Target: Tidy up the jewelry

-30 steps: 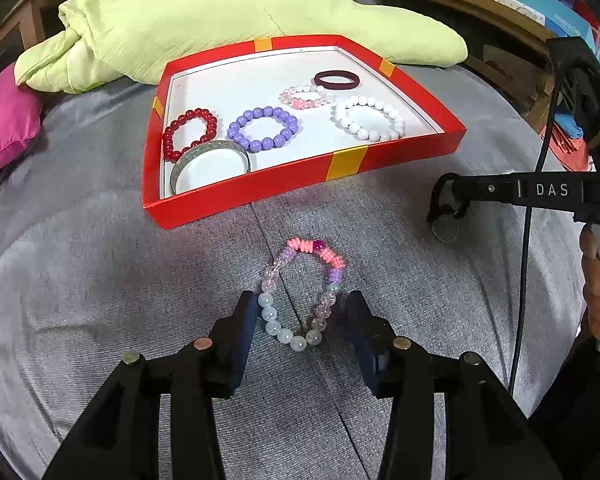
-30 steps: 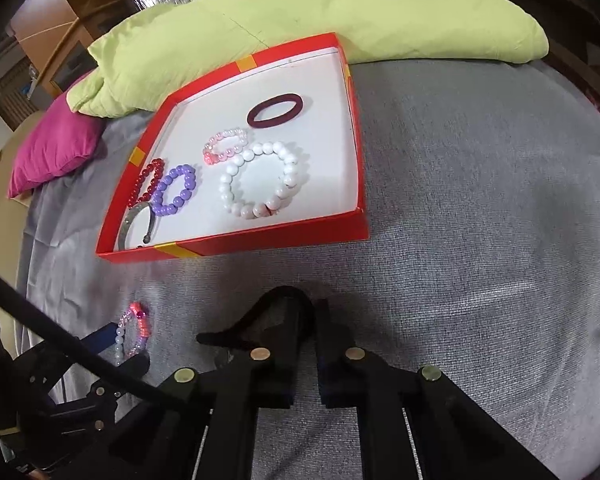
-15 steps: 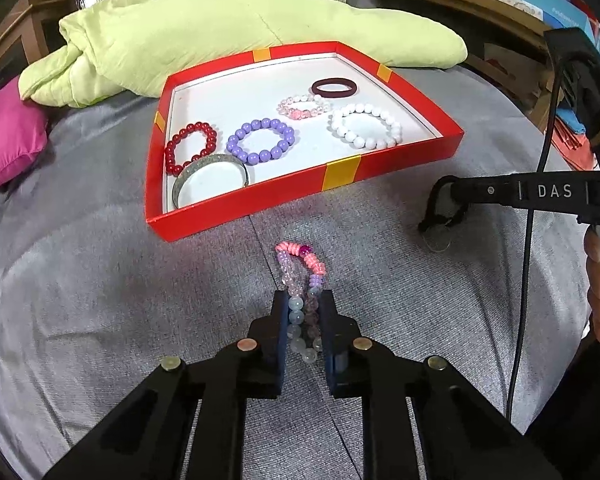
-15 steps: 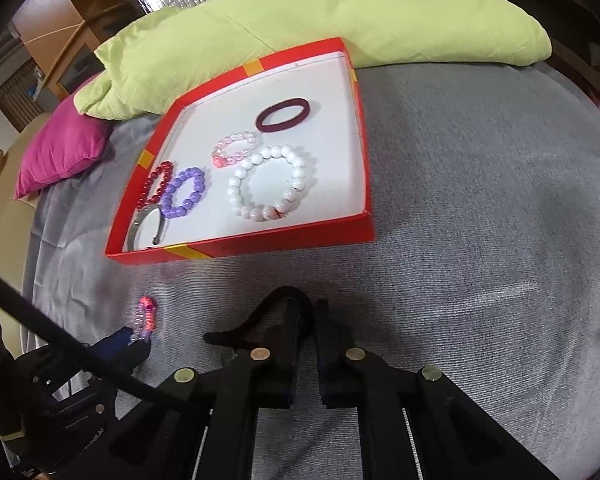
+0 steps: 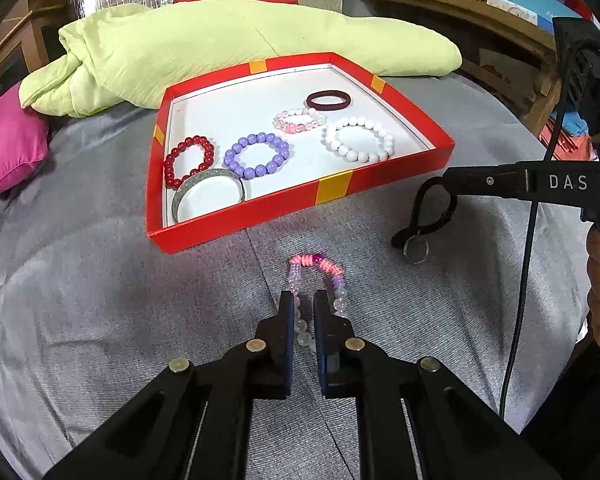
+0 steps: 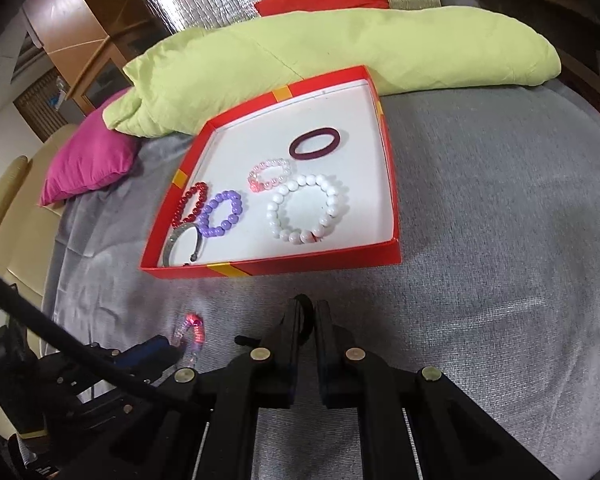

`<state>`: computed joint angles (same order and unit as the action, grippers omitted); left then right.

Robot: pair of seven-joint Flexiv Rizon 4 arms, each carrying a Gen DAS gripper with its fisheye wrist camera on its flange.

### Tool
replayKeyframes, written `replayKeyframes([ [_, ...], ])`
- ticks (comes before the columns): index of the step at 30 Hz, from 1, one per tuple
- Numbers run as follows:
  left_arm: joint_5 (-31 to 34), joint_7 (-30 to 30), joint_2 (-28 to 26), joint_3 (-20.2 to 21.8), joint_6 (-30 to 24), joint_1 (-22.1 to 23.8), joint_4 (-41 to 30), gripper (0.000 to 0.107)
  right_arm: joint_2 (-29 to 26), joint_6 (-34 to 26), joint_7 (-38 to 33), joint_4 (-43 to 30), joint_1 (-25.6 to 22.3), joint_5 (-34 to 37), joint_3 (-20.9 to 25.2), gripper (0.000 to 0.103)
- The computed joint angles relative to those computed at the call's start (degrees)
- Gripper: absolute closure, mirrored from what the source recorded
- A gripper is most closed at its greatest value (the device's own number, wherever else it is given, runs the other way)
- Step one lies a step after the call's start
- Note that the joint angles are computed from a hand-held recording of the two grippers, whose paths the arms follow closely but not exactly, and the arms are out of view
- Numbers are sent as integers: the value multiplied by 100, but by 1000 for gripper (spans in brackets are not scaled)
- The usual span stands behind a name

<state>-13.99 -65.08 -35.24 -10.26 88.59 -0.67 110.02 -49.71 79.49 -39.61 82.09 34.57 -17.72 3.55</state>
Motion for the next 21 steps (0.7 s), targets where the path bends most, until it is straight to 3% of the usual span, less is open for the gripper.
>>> replayKeyframes([
  [7, -27, -3, -10, -20, -37, 36, 0, 97, -14, -114, -46, -41, -108, 107, 151, 95],
  [12, -44, -36, -22, 33, -124, 10, -39, 97, -73, -479, -182, -221, -411, 455, 619, 92],
  [13, -48, -43, -25, 55, -186, -6, -63, 97, -78, -561, -177, -251, -398, 485, 605, 87],
  [15, -40, -96, -24, 159, -243, -88, -86, 97, -101, -725, -198, -330, -405, 558, 634, 65],
  [16, -40, -111, -22, 187, -293, -109, -101, 96, -126, -774, -232, -381, -433, 616, 691, 60],
  [21, -50, -94, 8, 201, -404, -106, -91, 92, -220, -859, -320, -552, -325, 666, 661, 57],
])
